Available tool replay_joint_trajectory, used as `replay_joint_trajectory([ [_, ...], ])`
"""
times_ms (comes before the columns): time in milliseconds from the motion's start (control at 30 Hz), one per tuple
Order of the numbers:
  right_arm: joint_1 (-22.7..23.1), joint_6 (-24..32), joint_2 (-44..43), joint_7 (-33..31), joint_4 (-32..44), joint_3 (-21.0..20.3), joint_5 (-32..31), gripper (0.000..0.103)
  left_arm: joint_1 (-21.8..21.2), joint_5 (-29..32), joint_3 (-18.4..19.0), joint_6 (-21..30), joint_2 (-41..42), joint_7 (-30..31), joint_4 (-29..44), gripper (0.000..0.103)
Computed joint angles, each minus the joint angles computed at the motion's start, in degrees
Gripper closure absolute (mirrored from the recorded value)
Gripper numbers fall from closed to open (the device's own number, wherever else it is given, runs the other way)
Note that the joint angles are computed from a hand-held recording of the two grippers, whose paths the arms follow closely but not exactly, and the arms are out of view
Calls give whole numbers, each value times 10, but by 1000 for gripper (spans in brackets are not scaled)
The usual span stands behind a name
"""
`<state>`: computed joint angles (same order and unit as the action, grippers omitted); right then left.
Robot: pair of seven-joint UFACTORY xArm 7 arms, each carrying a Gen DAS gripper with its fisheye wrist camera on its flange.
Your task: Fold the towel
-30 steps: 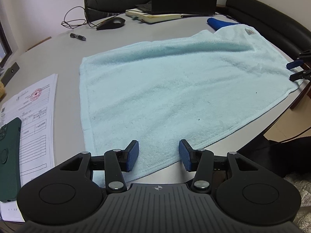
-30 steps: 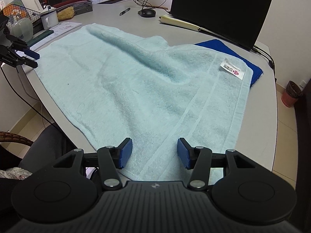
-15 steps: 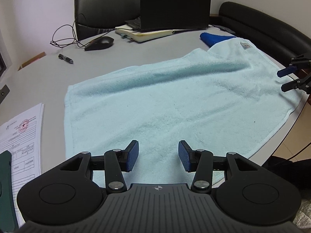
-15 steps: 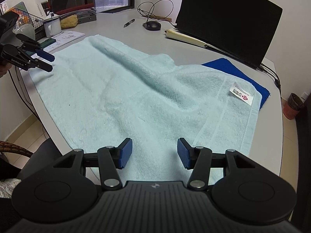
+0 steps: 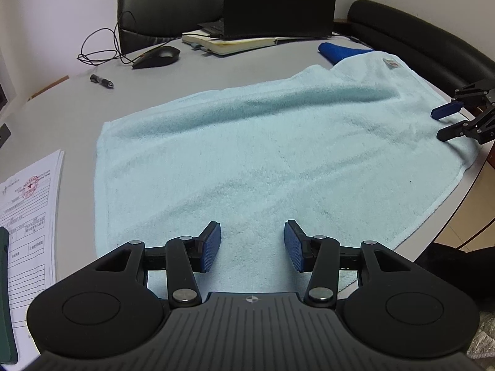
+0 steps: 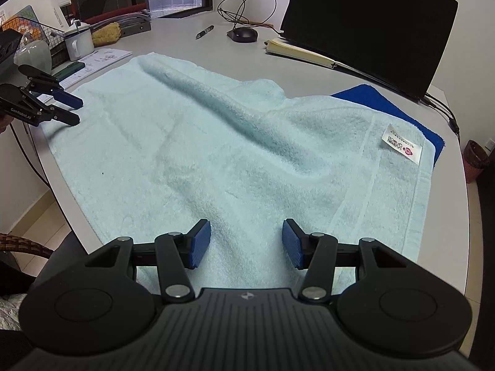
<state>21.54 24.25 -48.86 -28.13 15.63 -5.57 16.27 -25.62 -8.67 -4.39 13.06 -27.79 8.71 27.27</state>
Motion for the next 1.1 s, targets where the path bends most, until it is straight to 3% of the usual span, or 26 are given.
replay_joint_trajectory([
  [433, -1, 26, -27, -6, -7, 2, -4, 49, 6, 8, -7, 31, -47, -17, -22, 54],
  [600, 1, 14, -27, 3, -8, 16, -8, 50, 19, 19, -22, 16, -30, -42, -10, 54],
  [800, 39, -25, -7, 12, -1, 12, 6, 50, -6, 18, -12, -14, -1, -28, 13, 54],
  [1100, 146, -121, 75, 28, 28, 4, 43, 50, -21, 7, -6, -24, 68, -1, 60, 53],
])
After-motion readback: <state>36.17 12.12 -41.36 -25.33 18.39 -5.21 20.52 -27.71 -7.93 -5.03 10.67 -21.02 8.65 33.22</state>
